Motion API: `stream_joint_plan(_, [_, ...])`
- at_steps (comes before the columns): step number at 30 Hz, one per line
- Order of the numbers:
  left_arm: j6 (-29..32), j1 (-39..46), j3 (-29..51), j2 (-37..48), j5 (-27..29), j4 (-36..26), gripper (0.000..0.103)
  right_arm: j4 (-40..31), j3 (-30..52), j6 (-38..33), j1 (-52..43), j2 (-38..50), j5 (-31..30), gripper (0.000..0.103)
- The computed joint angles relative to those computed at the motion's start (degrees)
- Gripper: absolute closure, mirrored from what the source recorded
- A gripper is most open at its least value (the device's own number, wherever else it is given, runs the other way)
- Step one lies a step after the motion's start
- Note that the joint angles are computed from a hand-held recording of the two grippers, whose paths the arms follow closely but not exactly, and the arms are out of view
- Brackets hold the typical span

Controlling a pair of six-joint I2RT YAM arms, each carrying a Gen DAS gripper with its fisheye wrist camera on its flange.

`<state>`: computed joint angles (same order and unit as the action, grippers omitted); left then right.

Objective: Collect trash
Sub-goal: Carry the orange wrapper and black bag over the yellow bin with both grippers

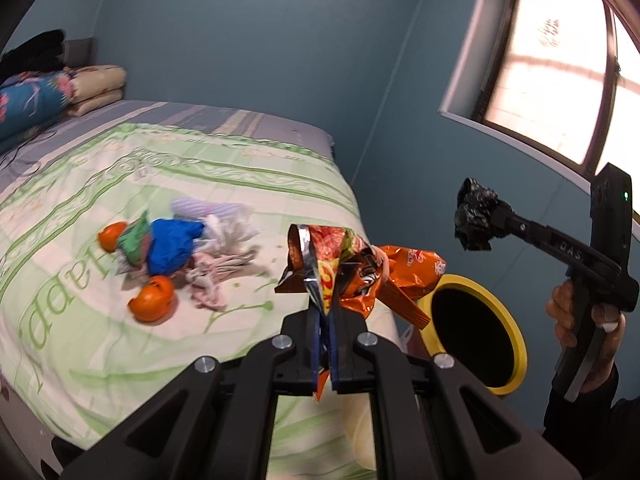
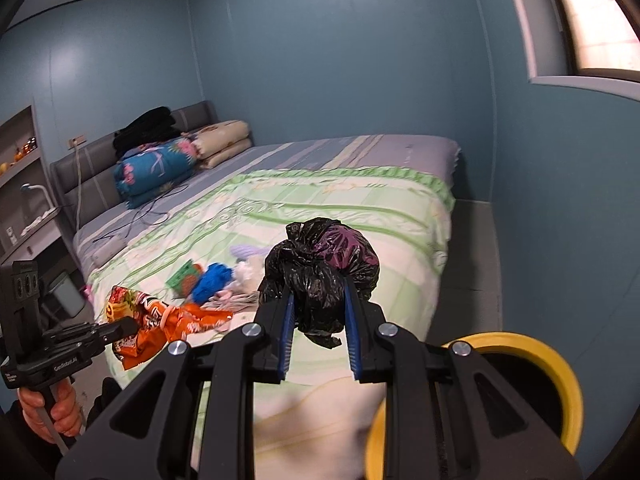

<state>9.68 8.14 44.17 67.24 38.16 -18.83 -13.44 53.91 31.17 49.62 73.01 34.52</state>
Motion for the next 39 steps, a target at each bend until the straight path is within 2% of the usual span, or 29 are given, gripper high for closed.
stream_joint_plan(14, [-3.74, -17.98, 3.58, -0.25, -8.13, -0.09, 0.1, -10.02, -5.74, 5.14, -0.26, -14.45, 10.8, 0.082])
stream_joint_plan(21, [-4.57, -26.06, 4.73, 1.24, -12.06, 0.26, 0.1, -15.56, -6.5, 8.51, 1.31, -18.1, 15.37, 0.082])
stream_joint_plan(28, [-5.51, -33.7, 6.03, 4.21, -16.32, 1.46, 0.1, -21.77, -6.93, 11.93, -0.54, -20.77, 15.99, 0.082])
stream_joint_plan(35, [-6.34, -38.82, 7.87, 8.11, -17.81, 2.57, 0.1, -23.35, -8.95, 12.97, -3.7, -23.35, 13.93, 0.082])
stream_joint_plan(39, [-7.09, -41.62, 8.53, 10.45, -19.01, 3.08, 0.1, -22.03, -10.62, 12.18, -5.81, -24.51, 11.67, 0.082])
